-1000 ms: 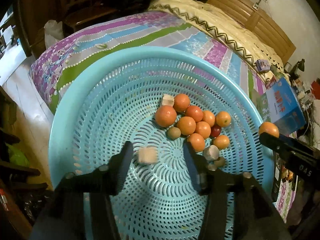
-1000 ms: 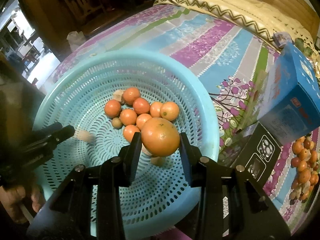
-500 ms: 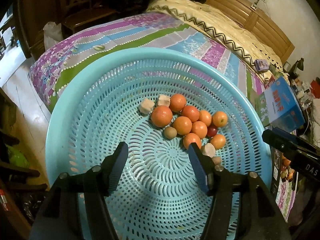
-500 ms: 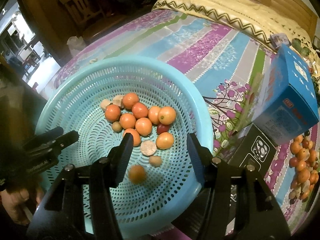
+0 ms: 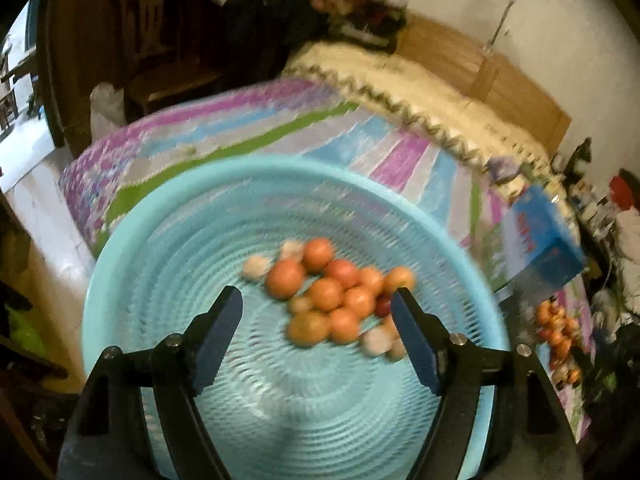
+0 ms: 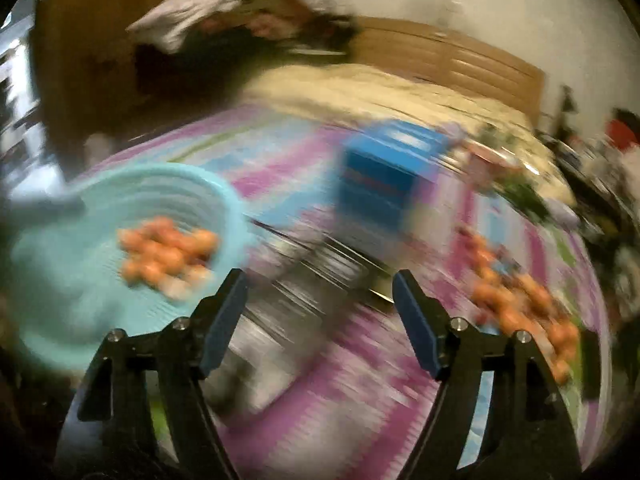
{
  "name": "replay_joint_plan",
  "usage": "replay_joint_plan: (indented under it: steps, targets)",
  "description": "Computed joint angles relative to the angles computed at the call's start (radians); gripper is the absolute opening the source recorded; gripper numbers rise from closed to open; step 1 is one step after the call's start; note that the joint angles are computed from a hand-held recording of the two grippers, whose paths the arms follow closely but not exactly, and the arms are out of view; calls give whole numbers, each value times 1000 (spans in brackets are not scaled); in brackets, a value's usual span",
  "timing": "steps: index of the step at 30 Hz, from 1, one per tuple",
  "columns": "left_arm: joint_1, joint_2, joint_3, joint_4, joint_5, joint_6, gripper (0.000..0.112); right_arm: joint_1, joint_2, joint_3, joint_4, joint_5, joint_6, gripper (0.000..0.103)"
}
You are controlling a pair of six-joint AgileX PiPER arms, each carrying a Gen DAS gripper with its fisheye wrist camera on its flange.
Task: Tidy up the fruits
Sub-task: 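Move both tools back over the fruit pile on the bed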
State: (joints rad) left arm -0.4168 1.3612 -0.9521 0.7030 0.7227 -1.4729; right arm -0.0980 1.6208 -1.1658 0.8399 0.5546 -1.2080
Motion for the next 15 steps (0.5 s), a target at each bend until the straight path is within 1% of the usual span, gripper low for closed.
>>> replay_joint_plan:
  steps: [1,2,3,4,5,6,7,8,10,12,13,14,15]
  targets:
    - [-57,8,-28,64,13,-52,78,-83,12,20,59,9,-74,75]
    - [-93,17,-51,96,22,-67,78,-131,27,22,83,16,-109,74]
    - [-142,37,-94,137,39,-82,78,-215,64,16,94,18,-138,74]
    - [-177,54,-123,165,48,-94,79,-259,83,9,93,28,-146,70]
    - [-211,74,-158,192,51,-104,81,-313,127,-22,59,43,-121,64]
    - [-244,98,-196,216,51,-112,83,-366,184,-72,4,64,-74,52]
    - [-278,130,-243,239,49,-115,84,-396,227,-109,-36,74,-38,46]
    - [-301,158,-281,249,42,-111,84,-435,284,-165,-79,92,0,44]
    - [-342,229,-373,237,9,-58,84,-487,371,-260,-124,129,50,37]
    - [-382,326,-490,191,6,52,84,-515,471,-400,-153,209,114,37]
    - [-392,368,-542,159,13,102,84,-521,496,-433,-146,229,114,37]
    - [-400,411,-593,119,15,153,84,-522,536,-490,-141,265,124,37]
    - [-404,447,-633,78,11,198,84,-518,592,-571,-143,319,154,37]
